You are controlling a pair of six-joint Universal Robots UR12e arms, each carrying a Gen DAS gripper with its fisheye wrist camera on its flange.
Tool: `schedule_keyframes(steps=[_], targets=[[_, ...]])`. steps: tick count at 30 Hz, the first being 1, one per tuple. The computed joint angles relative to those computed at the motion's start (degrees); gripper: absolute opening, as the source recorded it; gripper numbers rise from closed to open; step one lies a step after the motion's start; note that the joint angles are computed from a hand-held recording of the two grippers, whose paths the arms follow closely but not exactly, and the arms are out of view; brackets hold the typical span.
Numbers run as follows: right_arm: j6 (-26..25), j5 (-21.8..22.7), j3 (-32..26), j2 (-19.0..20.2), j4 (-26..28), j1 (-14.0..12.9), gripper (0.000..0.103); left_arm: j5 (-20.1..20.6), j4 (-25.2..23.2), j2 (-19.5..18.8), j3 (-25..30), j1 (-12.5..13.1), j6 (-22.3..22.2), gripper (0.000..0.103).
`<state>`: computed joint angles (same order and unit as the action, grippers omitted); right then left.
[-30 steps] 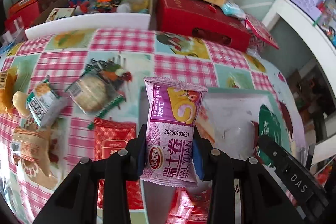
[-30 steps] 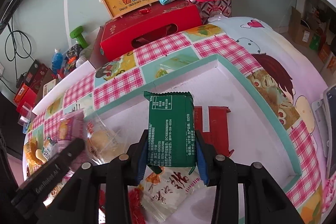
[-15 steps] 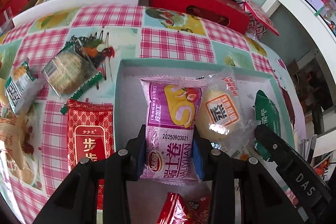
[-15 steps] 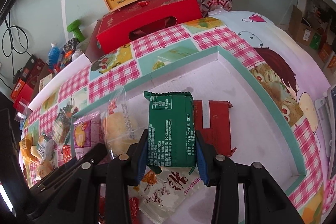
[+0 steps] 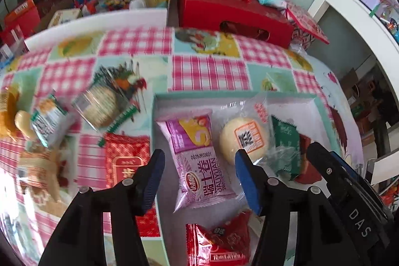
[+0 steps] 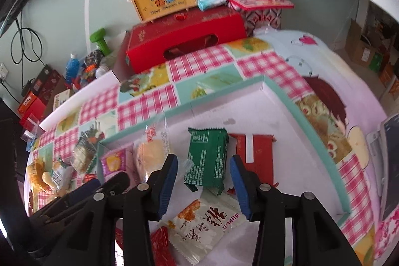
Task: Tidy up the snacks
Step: 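Open both tools over the white tray to drop the packets, then move both tools back over the snack pile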
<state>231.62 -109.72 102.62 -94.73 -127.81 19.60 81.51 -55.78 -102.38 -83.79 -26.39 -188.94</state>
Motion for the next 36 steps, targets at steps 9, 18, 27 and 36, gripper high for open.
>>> schedule_keyframes(steps=[9,18,27,36], targets=[[0.11,-2.81,-0.87,-0.62,0.56,0.84,0.055,5.39,1.10,1.43,-0.33,0.71,-2.97,0.080],[-0.65,-2.73,-0.55,0.08,0.04,0.80,0.103,9.93,-0.13,1.07,-0.77,1.26,-9.02,0.100],[-0.58,-4.62,-0.37,0.43,-1.49,1.37,0.103,11.96,0.08,1.85,-1.71,1.34,-9.50,0.101],[-2.09,-5.06,-1.76,1.74,-1.94,2.67,0.103,11.84,0.15,4.72,-3.97,3.99,-8.32,0.101]])
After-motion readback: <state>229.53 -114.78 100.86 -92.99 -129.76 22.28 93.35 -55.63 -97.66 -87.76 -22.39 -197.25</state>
